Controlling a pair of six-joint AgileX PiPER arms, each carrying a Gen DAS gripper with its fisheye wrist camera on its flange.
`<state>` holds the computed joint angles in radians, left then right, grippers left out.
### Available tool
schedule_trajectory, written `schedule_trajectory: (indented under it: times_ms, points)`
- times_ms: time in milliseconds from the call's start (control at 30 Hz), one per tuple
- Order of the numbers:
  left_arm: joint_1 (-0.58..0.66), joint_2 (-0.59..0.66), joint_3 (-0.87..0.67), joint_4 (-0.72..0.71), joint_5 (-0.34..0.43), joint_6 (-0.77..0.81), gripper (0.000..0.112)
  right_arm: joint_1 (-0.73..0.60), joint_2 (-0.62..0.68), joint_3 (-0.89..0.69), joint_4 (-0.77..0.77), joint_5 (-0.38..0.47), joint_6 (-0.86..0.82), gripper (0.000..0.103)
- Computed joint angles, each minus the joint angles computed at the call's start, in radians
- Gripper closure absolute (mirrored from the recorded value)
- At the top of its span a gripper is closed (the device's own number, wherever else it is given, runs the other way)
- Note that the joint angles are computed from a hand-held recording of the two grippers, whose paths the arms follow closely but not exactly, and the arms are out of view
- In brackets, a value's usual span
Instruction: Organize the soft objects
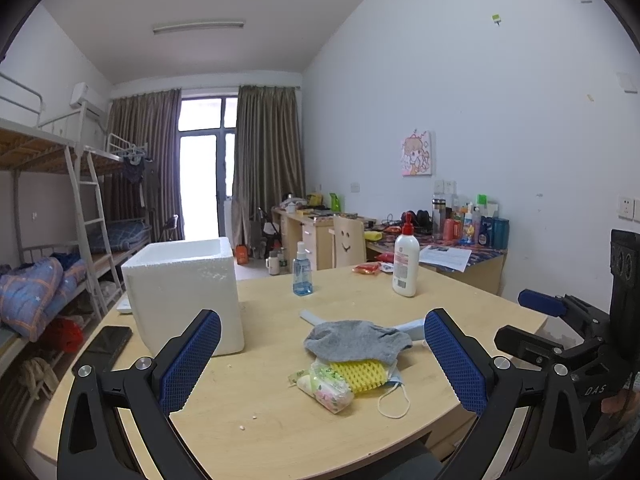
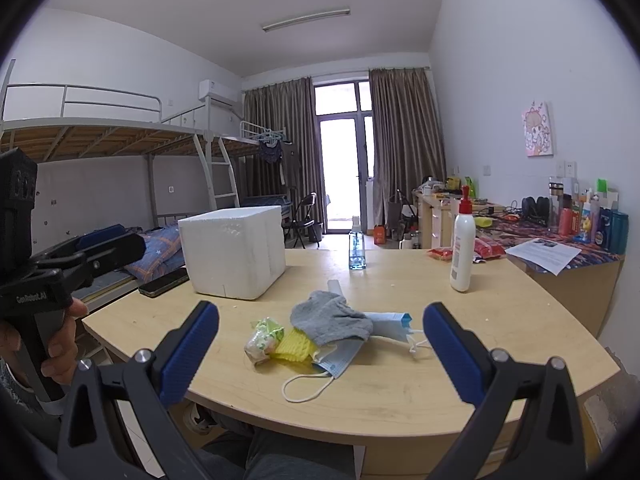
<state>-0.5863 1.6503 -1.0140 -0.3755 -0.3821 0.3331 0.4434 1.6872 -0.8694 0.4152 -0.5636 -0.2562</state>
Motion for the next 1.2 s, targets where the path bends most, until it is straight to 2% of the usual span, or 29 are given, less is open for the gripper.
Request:
schedule_trajectory:
  times_ms: [100,500,700,800,1033,1200]
  points:
    - [-0.003,0.005,-0.009,-0.011,0.006,0.011,0.010,-0.001,-0.002,0.002,-0.002,0.000,0.001,0.000]
    - [-0.027,0.014,0.005,-0.091,-0.058,0.078,0.010,-0.005,-0.006,0.006,-0.011,0.001,0.010,0.000]
    - [-0.019,0.013,0.011,-0.062,-0.064,0.039,0.010,-0.008,-0.006,0.009,-0.022,-0.006,0.022,0.000]
    - [-0.026,0.016,0.018,-0.106,-0.091,0.083,0.010,-0.006,-0.006,0.008,-0.014,-0.005,0.013,0.000]
    - [-0.011,0.024,-0.001,-0.092,-0.045,0.058,0.010,-0.005,-0.005,0.008,-0.010,-0.004,0.011,0.000]
    - [-0.018,0.026,0.005,-0.109,-0.076,0.085,0.010,-0.006,-0.005,0.006,-0.010,-0.003,0.007,0.000]
